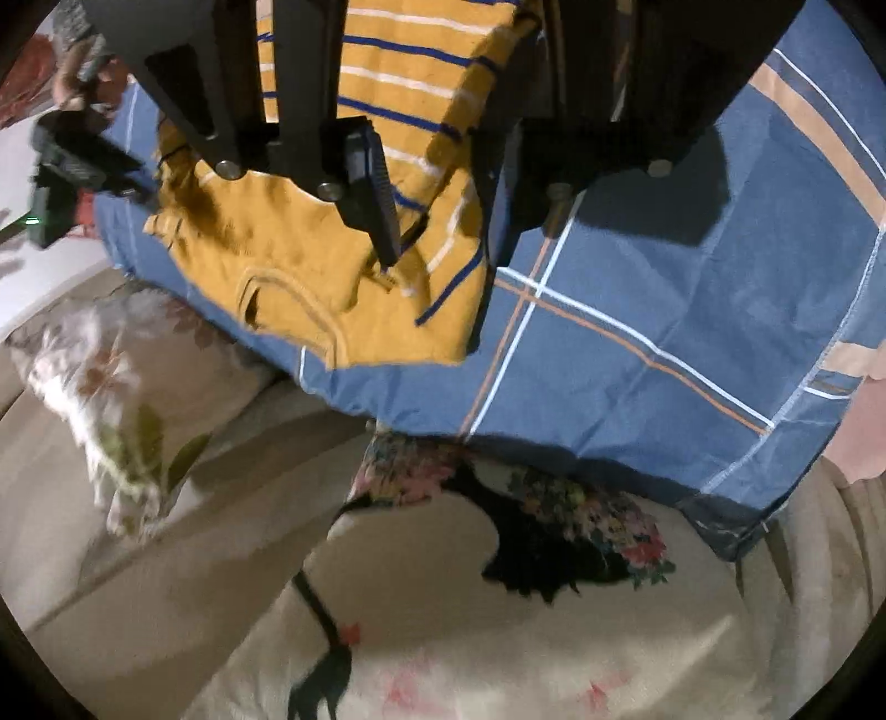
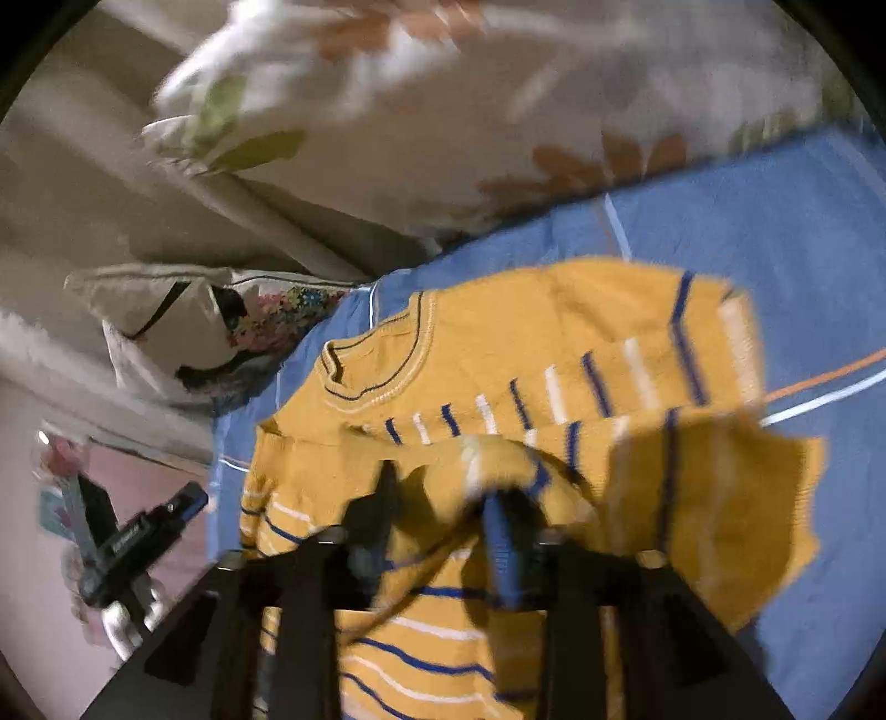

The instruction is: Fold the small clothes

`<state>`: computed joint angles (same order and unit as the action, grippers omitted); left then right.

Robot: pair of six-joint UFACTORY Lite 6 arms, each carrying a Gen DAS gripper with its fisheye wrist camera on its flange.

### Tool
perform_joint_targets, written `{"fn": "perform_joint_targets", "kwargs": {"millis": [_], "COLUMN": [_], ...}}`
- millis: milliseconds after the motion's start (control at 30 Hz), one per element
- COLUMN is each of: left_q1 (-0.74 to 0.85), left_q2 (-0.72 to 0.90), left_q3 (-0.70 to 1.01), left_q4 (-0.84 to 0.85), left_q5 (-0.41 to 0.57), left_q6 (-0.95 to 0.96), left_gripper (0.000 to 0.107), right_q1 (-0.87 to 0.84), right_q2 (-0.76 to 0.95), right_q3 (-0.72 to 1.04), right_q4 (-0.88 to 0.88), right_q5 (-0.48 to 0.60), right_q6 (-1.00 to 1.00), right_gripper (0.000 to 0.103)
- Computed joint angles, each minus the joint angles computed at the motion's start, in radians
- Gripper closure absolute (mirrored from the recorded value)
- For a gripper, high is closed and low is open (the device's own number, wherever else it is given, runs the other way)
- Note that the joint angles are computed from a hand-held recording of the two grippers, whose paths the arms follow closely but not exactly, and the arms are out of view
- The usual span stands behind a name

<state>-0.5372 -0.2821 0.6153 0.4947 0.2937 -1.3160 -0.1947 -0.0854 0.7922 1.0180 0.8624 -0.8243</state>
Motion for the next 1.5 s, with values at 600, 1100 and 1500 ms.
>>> {"fn": "perform_joint_targets", "kwargs": {"millis": [600, 1100, 1500], "left_q1": [-0.111, -0.028, -0.253], "left_q2": [0.478, 0.404, 0.048], "left_q3": [0.302, 0.306, -0.093], "left_q4": [0.293, 0.200, 0.245], "left_q5": [0.157, 0.210, 0.209], "left_q6": [-0.125, -0.051, -0.342], "left_gripper": [0.084, 0.087, 0.073], "right_q1": [0.187, -0.173, 0.322], "right_q2": [0.021, -0.069, -0.878], "right_q3": [0.025, 0.065, -0.582], "right_q4": [-0.402, -0.310, -0.984], "right_q5": [-0.297, -0.096, -0.157], "right_q6": [0.109, -0.003, 0.689], "right_gripper": [0.094, 0.068, 0.078]}}
